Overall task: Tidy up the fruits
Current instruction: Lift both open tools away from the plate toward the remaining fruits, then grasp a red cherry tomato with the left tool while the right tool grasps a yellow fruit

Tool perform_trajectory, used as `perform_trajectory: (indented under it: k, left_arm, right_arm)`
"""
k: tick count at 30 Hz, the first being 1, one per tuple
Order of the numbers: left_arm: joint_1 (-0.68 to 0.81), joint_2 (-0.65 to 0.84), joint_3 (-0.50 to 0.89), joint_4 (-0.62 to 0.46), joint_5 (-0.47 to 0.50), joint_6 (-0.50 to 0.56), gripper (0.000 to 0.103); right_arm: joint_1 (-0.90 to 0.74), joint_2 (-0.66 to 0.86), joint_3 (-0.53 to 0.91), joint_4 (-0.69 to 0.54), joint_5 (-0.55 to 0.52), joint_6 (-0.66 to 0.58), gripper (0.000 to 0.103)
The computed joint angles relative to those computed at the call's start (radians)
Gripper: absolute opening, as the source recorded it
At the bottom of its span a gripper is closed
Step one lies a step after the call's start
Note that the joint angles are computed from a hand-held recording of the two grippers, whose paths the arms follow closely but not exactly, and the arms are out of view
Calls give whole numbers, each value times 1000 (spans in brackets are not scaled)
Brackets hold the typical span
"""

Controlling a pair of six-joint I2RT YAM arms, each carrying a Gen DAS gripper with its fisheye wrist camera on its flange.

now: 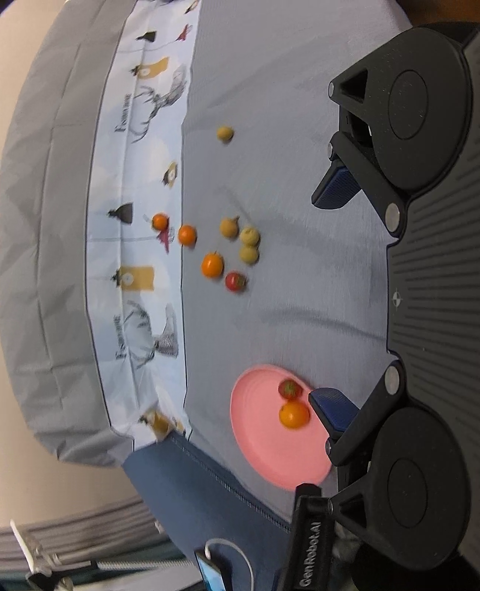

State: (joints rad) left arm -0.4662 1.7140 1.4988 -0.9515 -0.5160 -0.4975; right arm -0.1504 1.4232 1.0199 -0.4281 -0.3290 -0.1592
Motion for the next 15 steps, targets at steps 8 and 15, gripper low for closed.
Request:
perform_trajectory:
  k: [8, 15]
  left_arm:
    - [31, 226, 229, -7, 61, 37, 103]
    - [66, 499, 573, -53, 162, 58, 103]
  right_arm:
    - [-49, 168, 68, 85, 58, 33, 102]
    - [-61, 360, 158, 218, 114, 52, 102]
